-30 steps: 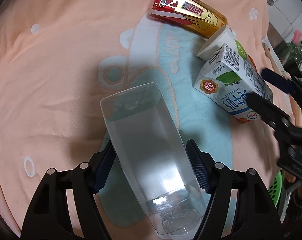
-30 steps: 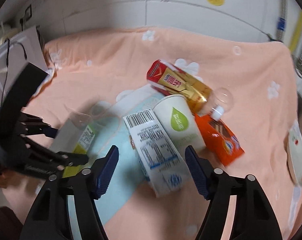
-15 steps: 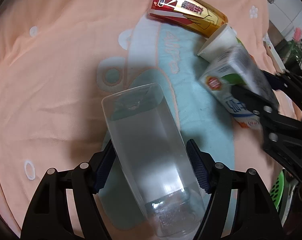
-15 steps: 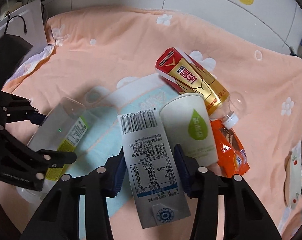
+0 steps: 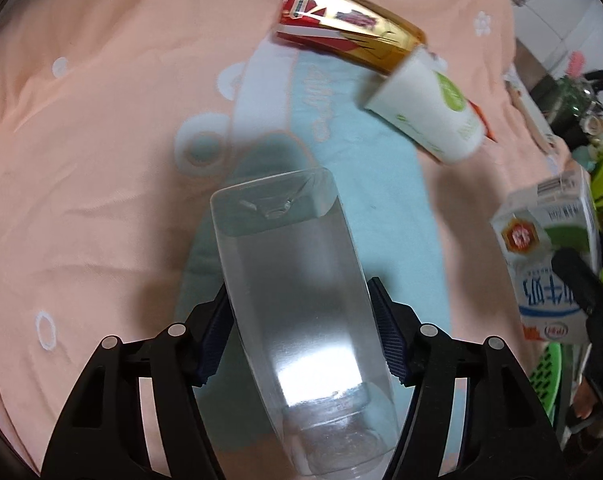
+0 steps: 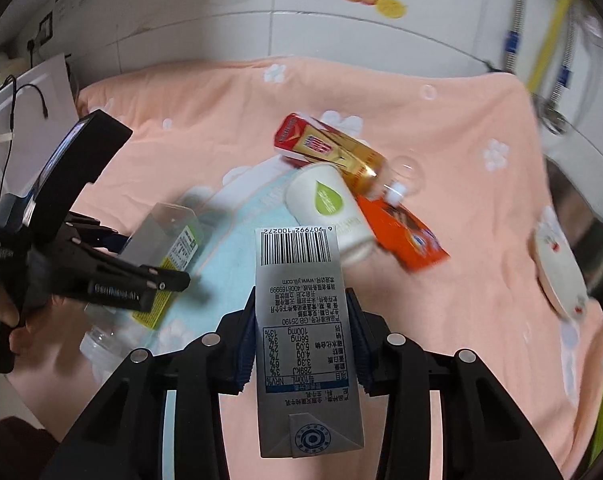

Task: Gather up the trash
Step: 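Carry bottle and carton over the green basket and open both tools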

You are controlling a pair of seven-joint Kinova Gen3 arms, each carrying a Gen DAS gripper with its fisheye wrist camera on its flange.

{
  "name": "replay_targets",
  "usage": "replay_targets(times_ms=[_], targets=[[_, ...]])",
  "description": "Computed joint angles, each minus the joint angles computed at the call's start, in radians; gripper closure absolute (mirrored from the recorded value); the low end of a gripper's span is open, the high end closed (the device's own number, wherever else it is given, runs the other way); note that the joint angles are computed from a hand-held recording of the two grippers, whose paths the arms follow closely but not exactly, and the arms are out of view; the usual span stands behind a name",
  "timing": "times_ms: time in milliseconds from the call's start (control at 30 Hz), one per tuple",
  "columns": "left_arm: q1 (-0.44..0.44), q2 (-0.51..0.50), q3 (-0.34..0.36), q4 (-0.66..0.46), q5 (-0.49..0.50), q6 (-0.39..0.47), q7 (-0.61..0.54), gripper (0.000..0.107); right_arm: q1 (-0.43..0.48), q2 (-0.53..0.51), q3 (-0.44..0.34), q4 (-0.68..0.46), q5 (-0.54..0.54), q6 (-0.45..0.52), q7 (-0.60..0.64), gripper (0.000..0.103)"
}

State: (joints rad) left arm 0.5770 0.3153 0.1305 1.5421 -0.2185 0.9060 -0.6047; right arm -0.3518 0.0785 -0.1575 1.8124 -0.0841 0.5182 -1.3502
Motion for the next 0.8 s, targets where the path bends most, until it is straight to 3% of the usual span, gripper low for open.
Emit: replay_targets(times_ms=[167,367,800], targets=[[0.012,-0.041,0.016,0.038,0.005,-0.043,0.000,0.047,0.009,-0.117,0.006,0.110,-0.007,-0.033,-0.060,0.064],[0.033,-0.060,0.037,0.060,0.000,-0.097,-0.005,0.049,0.036,-0.256,-0.025,0.223,0.087,-0.054,-0.220,0.064],[0.118,-0.073,0.074,0.014,-0.031,-0.173,-0.018,0.051,0.146,-0.512,-0.059,0.397,0.142,-0.019,-0.400,0.065]])
